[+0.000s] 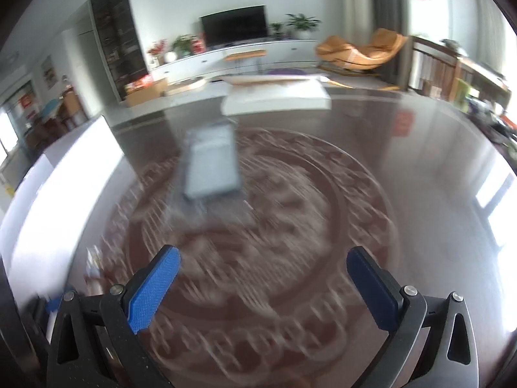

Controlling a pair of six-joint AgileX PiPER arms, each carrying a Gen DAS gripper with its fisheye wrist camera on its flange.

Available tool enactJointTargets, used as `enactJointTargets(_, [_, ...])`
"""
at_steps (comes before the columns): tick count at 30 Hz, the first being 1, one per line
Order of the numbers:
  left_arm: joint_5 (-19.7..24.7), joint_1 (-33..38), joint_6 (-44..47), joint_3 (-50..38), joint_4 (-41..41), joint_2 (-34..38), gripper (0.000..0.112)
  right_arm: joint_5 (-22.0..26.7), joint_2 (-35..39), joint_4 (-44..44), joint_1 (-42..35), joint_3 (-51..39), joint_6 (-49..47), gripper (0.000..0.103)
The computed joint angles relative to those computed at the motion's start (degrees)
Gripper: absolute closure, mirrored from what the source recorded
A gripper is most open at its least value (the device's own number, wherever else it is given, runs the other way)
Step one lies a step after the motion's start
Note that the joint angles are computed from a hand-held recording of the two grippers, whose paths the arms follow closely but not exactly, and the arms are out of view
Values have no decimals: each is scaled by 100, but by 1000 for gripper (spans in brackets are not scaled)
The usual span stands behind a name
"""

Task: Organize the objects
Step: 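Grasp the plastic-wrapped phone case with the right tool and lift, then hold the phone case raised in the right tool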

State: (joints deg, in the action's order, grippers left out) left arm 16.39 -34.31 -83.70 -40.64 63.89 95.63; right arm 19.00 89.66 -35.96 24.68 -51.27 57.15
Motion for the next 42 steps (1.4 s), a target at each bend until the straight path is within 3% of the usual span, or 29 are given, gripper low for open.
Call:
enactJointTargets(3, [0,0,0,-4,0,3,9,331,1324,1385,-56,-1719,-1719,0])
enactJointTargets(5, [-1,0,-4,-2,4,4,9,826,2207,2159,-161,-2865,-2779,0])
enactJointTargets(9, [-3,1,-8,-1,8,4,9,2543,3699,2299,-53,-5154,-3213,0])
enactJointTargets(10, [-3,1,-8,-1,8,4,9,2770,3945,2498,-61,-5495,-3419,0])
enactJointTargets(13, [-14,7,-4,-5,8,9,9,2524,4089,2412,-13,-5535,-3446,0])
enactJointTargets(16, [-8,2,16,-18,-15,14,9,2251,4015,2342,-93,-5274,-3351,3])
enactJointTargets(18, [-1,-4,31,-26,-34,14,9,1929,3767,2078,-112,-4830,-3045,24])
enactJointTargets(19, [1,-5,37,-30,-41,16,9,1844,3656,1973,-123,-4631,-2923,26])
enactJointTargets(25, [-5,-17,-54,-22,36,33,9,815,2474,1224,-237,-2444,-2049,26])
enactJointTargets(30, [-9,-12,-48,-21,36,32,9,137,979,-991,-214,26,710,26])
enactJointTargets(34, [-12,-9,-47,-20,38,33,9,450,-201,-2280,323,1463,2718,26])
enactJointTargets(38, [-15,-7,-48,-20,41,34,9,1021,-1034,-2183,1028,2182,3301,25])
enactJointTargets(39, [-15,-7,-48,-20,41,34,9,1086,-1135,-2200,1103,2266,3361,22])
enactJointTargets(42, [-8,-14,-50,-22,36,33,9,1064,-1105,-2042,1067,2272,3281,2])
